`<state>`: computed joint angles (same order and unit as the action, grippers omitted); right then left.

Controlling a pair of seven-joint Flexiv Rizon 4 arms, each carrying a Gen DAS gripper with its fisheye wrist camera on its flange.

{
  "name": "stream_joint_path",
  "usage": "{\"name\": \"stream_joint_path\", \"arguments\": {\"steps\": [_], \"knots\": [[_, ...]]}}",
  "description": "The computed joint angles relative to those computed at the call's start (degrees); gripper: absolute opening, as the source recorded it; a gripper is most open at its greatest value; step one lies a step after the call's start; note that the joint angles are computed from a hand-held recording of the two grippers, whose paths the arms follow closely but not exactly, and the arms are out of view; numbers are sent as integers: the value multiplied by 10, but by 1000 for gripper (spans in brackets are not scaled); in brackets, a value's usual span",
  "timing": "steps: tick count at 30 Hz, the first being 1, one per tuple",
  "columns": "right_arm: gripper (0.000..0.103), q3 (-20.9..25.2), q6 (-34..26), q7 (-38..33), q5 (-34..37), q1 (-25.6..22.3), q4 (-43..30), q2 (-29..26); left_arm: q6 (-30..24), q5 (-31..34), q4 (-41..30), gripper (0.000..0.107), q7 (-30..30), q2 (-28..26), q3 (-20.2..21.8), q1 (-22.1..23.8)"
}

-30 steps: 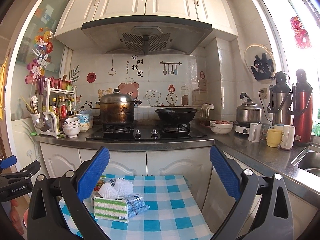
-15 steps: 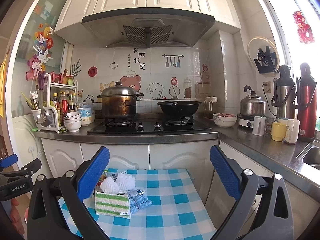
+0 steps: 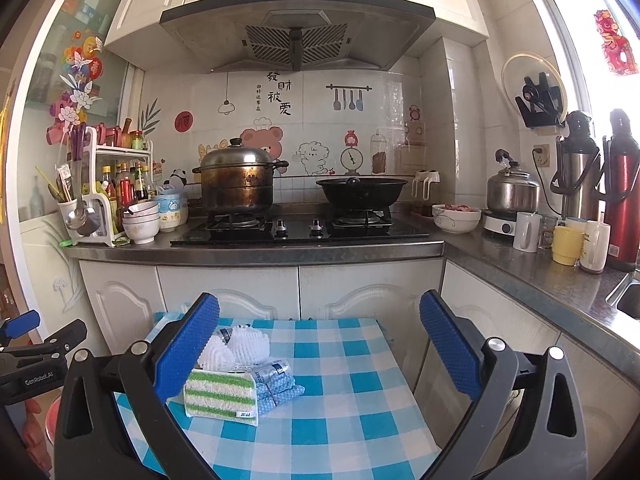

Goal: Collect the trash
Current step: 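Bring both tools over the table toward the pile of items, then grasp the striped sponge cloth with right tool while left tool grasps white foam net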

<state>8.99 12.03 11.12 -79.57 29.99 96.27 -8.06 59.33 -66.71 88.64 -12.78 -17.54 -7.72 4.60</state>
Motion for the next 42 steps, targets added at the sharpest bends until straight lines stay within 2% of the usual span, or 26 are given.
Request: {"name": "stream_joint_path", "arguments": {"steps": [7, 11, 16, 22, 33, 39, 42], "knots": [[99, -7, 58, 5, 23, -24, 18, -1, -11, 21, -2, 100, -3, -20, -3, -1], [99, -13, 142, 36, 36, -55, 53, 9, -4, 47, -3, 100, -6, -38, -6, -1], [99, -22, 256, 95, 37, -100, 103, 20, -27, 88, -12, 99, -18, -66, -12, 11], [99, -38, 373, 154, 33, -142, 135, 10, -33, 133, -20, 100, -23, -98, -24, 14], [99, -68, 485, 137, 17, -158, 114, -51, -44, 170, -40, 99, -25, -138, -49, 8], [99, -96, 608, 155, -27, -173, 78, -100, -53, 197, -78, 100, -52, -167, -49, 9], [97, -108, 669, 135, -27, -175, 47, -136, -43, 205, -91, 99, -56, -180, -51, 15]]}}
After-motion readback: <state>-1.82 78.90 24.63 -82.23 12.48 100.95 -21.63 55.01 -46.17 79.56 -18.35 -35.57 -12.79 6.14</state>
